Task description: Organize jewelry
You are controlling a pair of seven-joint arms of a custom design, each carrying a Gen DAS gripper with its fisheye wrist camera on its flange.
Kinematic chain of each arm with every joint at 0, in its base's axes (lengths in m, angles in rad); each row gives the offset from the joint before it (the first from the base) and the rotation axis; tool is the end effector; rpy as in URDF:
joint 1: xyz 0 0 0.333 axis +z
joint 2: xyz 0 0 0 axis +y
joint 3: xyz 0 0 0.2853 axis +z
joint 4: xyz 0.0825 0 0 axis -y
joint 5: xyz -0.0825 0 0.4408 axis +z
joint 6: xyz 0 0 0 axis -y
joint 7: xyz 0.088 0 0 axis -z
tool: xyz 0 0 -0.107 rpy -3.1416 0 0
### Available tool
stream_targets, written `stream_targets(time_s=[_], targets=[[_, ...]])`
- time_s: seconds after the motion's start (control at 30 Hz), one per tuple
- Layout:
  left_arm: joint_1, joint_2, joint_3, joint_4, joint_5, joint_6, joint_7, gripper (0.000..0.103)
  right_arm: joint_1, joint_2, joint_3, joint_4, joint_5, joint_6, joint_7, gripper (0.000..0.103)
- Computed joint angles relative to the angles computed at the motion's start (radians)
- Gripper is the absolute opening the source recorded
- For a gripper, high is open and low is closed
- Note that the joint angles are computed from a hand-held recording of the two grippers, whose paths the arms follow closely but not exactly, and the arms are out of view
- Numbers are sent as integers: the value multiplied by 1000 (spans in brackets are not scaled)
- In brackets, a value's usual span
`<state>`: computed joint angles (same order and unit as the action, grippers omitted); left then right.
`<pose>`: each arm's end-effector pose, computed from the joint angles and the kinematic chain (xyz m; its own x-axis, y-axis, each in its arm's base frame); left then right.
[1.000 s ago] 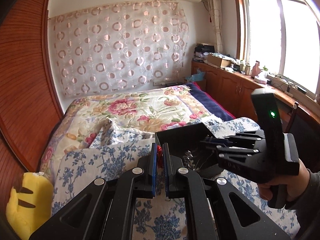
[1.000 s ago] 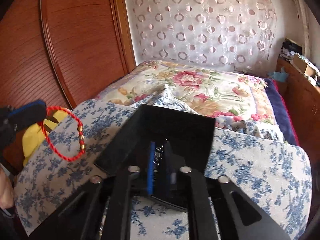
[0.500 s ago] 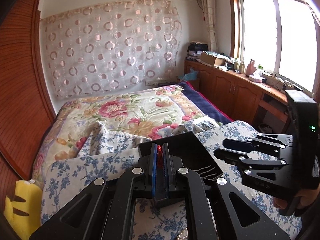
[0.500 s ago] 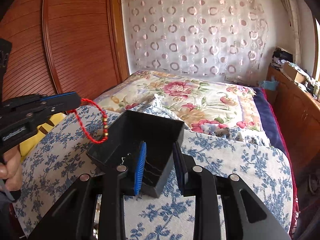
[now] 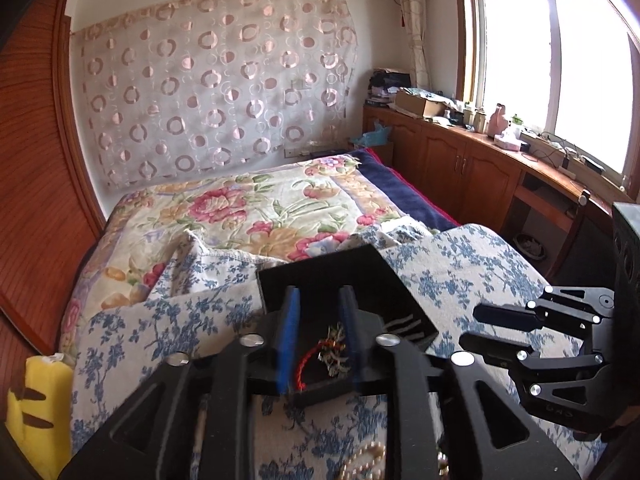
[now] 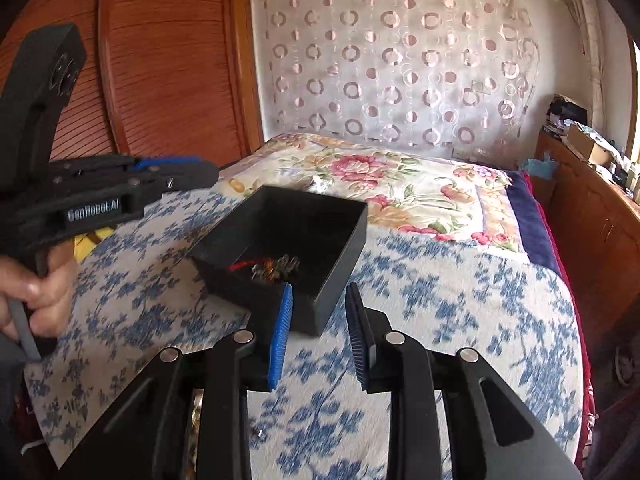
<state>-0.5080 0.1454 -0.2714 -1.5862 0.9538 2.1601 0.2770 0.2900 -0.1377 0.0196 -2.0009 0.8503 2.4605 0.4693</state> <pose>0.5267 -0.4588 0.5723 0.1557 -0.9877 -0.0156 -0.5821 -0.0790 -0.8093 0.5918 0.1890 0.5395 0.7938 -0.6063 -0.0474 -0.4080 -0.4732 -0.7808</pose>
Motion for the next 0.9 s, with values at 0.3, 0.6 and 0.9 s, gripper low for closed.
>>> stream_targets(time_s=[0.3, 0.6, 0.9], targets=[[-9, -83, -45, -129, -42, 25, -21, 29, -3, -91, -23, -116, -4, -70, -14, 30], [-8, -142, -80, -242, -86, 54, -87, 30, -8, -194, -57, -223, -28, -149, -28, 30], [-3, -191, -105, -340, -158, 84, -147, 37, -11, -220, -60, -269, -50, -176, -3, 30]])
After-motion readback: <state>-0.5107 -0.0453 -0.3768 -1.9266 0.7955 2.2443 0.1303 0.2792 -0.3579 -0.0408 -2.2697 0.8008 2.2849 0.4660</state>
